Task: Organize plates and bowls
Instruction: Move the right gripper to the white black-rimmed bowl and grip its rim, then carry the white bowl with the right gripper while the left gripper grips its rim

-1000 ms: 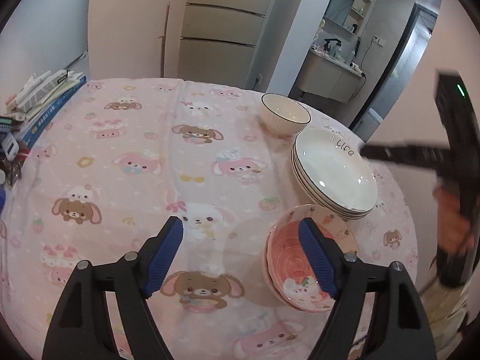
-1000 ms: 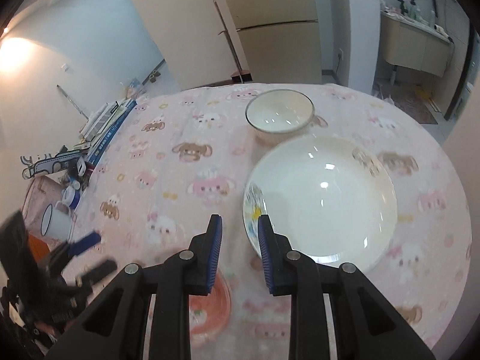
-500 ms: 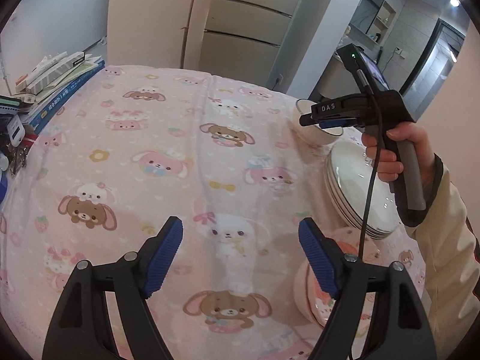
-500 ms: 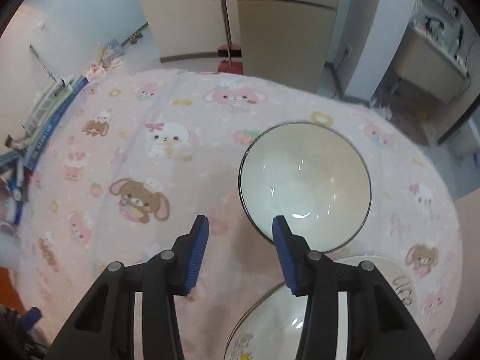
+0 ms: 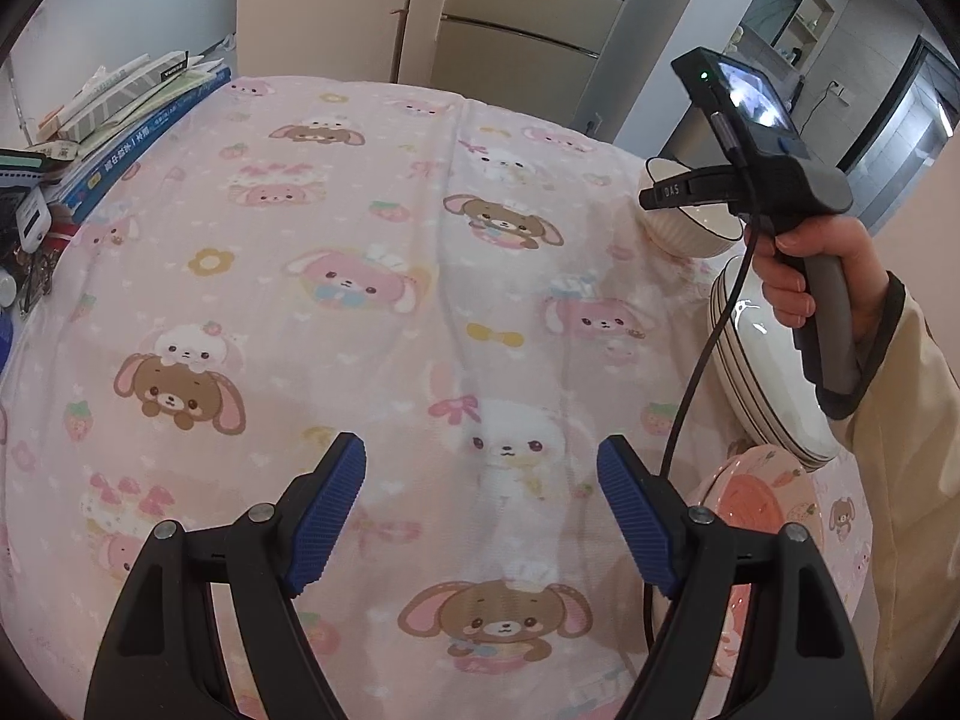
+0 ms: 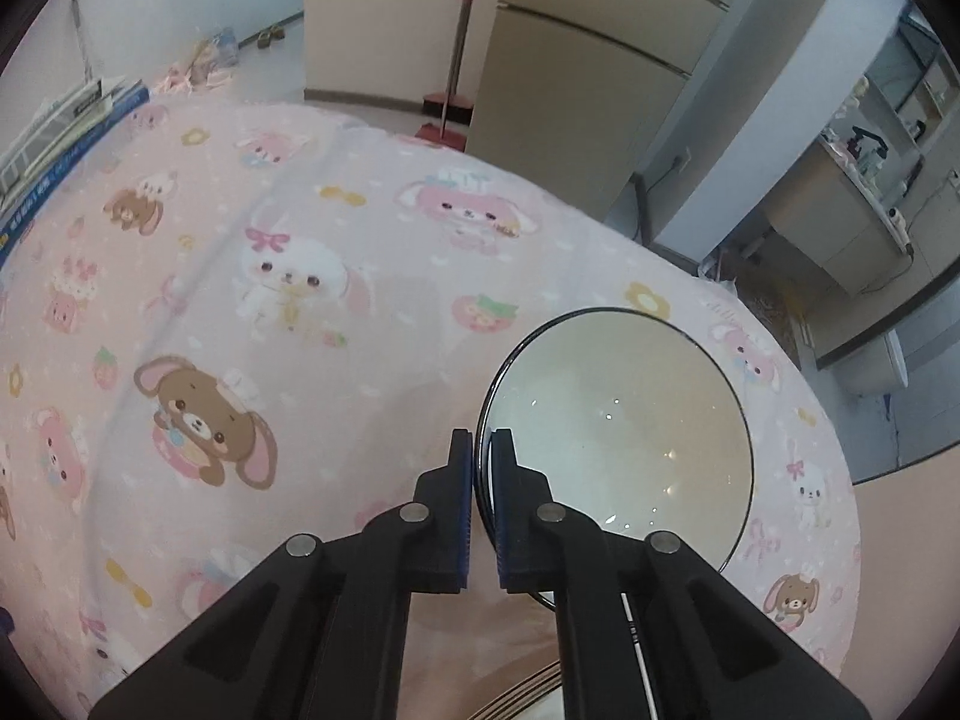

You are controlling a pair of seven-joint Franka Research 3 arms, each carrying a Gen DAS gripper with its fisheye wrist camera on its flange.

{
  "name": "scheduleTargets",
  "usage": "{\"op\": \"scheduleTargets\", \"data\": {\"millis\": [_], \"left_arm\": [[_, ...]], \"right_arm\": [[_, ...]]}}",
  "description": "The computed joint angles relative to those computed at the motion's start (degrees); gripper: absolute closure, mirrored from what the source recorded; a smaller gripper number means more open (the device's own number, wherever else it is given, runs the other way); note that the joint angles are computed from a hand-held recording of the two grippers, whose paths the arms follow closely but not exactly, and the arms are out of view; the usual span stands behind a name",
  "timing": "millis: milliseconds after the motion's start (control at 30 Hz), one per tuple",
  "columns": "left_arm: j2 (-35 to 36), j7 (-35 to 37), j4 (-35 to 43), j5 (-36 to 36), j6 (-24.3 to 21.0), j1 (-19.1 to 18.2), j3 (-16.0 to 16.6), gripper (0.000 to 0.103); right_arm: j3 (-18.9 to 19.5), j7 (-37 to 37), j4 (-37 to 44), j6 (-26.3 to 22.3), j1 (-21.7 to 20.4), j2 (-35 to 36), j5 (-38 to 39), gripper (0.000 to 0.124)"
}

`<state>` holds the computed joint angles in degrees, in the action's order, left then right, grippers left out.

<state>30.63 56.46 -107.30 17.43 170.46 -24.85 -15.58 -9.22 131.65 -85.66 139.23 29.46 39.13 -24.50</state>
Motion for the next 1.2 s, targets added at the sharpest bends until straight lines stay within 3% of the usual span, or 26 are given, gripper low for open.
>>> {"op": "scheduleTargets", "data": {"millis": [100, 133, 267, 300, 367, 500, 633, 700, 767, 900, 1033, 1067, 1133, 1200], "left_arm": [[-0.9, -0.3, -1.1, 0.1, 0.6, 0.2, 0.1, 0.025], [-1.1, 0.0, -1.5, -0.2, 0.8, 0.8, -0.5, 0.025], [-2.4, 0.1, -3.2, 0.3, 1.6, 0.7, 0.0, 0.025], [-2.7, -0.1, -3.6, 0.6, 1.7, 0.4, 0.4, 0.025], [-3.0, -0.4, -4.0, 1.2, 1.6, 0.1, 1.0, 0.025], [-2.5, 0.7, -3.9, -0.2, 1.3, 2.2, -1.0, 0.025], [-3.4, -0.1, -5.1, 0.0, 2.5, 1.6, 0.1, 0.025], [-4.4, -2.5, -5.9, 1.5, 3.0, -0.8, 3.1, 0.025], [-5.9, -6.5, -7.3, 4.6, 4.2, -4.1, 7.5, 0.025], [-8.9, -11.7, -11.5, 7.3, 7.9, -4.7, 10.2, 0.025], [-11.3, -19.4, -14.5, 13.6, 9.5, -10.4, 18.2, 0.025], [-11.7, -20.7, -15.5, 14.8, 9.9, -10.6, 18.9, 0.025], [-12.5, -21.5, -17.8, 15.1, 10.8, -8.1, 17.1, 0.025], [-13.0, -20.4, -20.0, 13.6, 11.5, -3.9, 13.2, 0.025]], "right_arm": [[-1.4, -1.7, 4.4, -3.5, 1.8, 3.1, -0.7, 0.117], [-0.2, -1.4, 4.8, -3.9, 0.8, 3.2, -1.2, 0.117], [2.3, -1.5, -0.1, 2.8, -2.4, 0.3, 4.2, 0.116], [4.7, -3.1, -3.4, 6.8, -4.7, -1.8, 8.0, 0.116], [8.8, -8.8, -6.8, 10.2, -8.1, -4.0, 15.0, 0.115], [10.4, -14.8, -9.2, 9.6, -7.0, -5.8, 20.4, 0.114], [13.6, -21.6, -11.7, 10.5, -6.6, -7.3, 26.3, 0.112], [16.0, -26.2, -12.9, 11.5, -7.4, -7.8, 30.7, 0.111], [15.8, -26.7, -13.2, 11.4, -5.9, -8.0, 32.6, 0.11], [18.6, -31.8, -13.7, 11.3, -5.7, -8.2, 37.8, 0.109], [22.4, -40.2, -13.8, 9.6, -5.8, -8.4, 43.4, 0.109], [23.7, -43.2, -13.6, 8.7, -6.1, -8.2, 45.3, 0.108], [23.9, -45.8, -14.0, 7.8, -5.1, -8.6, 47.2, 0.107], [24.0, -47.3, -14.2, 7.1, -3.8, -8.8, 48.7, 0.107]]}}
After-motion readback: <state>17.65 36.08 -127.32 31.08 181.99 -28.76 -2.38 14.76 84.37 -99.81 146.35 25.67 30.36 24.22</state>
